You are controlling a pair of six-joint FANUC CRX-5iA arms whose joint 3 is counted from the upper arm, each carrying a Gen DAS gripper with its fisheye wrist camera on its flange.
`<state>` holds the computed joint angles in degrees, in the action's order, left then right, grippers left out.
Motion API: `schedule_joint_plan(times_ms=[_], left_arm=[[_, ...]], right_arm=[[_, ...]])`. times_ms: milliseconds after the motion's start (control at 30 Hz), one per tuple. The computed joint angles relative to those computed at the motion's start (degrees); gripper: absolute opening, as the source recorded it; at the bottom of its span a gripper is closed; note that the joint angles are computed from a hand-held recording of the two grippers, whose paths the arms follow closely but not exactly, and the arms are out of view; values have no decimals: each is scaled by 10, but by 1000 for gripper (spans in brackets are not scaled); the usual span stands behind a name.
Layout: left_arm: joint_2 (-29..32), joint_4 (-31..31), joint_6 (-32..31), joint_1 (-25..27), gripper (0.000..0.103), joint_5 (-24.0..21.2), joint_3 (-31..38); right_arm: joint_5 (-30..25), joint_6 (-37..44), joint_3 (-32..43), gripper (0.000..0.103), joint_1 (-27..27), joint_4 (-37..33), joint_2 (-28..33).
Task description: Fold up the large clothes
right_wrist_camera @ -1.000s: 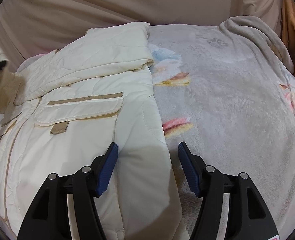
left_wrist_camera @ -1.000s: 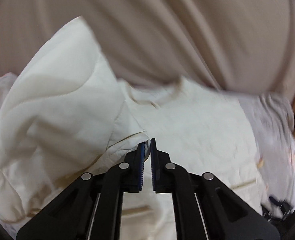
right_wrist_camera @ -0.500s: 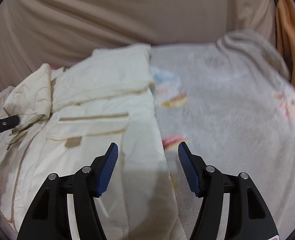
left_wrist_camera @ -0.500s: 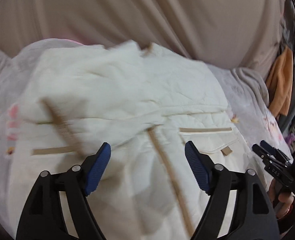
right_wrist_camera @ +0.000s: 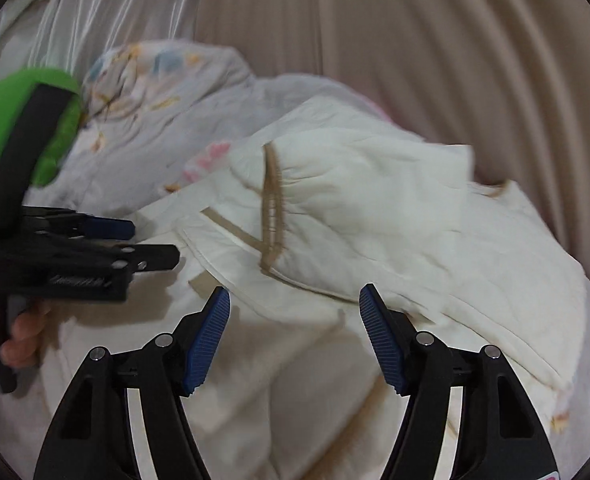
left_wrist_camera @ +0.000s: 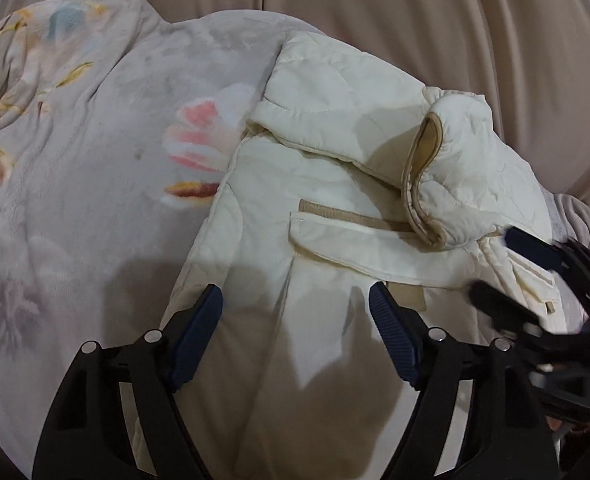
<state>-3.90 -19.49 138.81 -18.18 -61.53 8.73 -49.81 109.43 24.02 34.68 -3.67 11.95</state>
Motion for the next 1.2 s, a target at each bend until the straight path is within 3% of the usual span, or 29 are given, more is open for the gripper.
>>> schedule_joint_plan(times_ms=[100,200,267,433,533,600,733,833,967,1067,1133,1200], left_arm=[[12,-27,-2,-15,74,-14,12],[18,-41,-9,-24,74,-24,20],[13,-31,-12,-17,75,-14,12],[10,-20,-19,-10,75,-12,11],[6,12,-27,7,75,-1,11],[1,73,-51,38,75,34,0],[24,244,-146,105,77,116,-11],[76,291,-144,130,77,117,26],[125,277,-81,143,77,87,72],[118,260,-47,146,77,116,63],[121,241,-26,147,75,117,71],[130,235,-15,151,65,103,86]], right_arm=[[-27,-21,44,61,16,35,54],[-62,-39,94,3,8,24,88],[-100,-53,154,3,-19,-23,108],[-96,-105,240,2,-125,-167,110],[-72,-163,256,1,-187,-187,114],[-81,-204,275,0,-222,-190,134],[-159,-259,339,0,-277,-224,200],[-171,-266,330,4,-300,-268,212],[-144,-233,277,12,-335,-370,190],[-129,-191,248,40,-358,-436,171],[-111,-169,232,67,-366,-462,160],[-114,-171,240,70,-368,-472,163]])
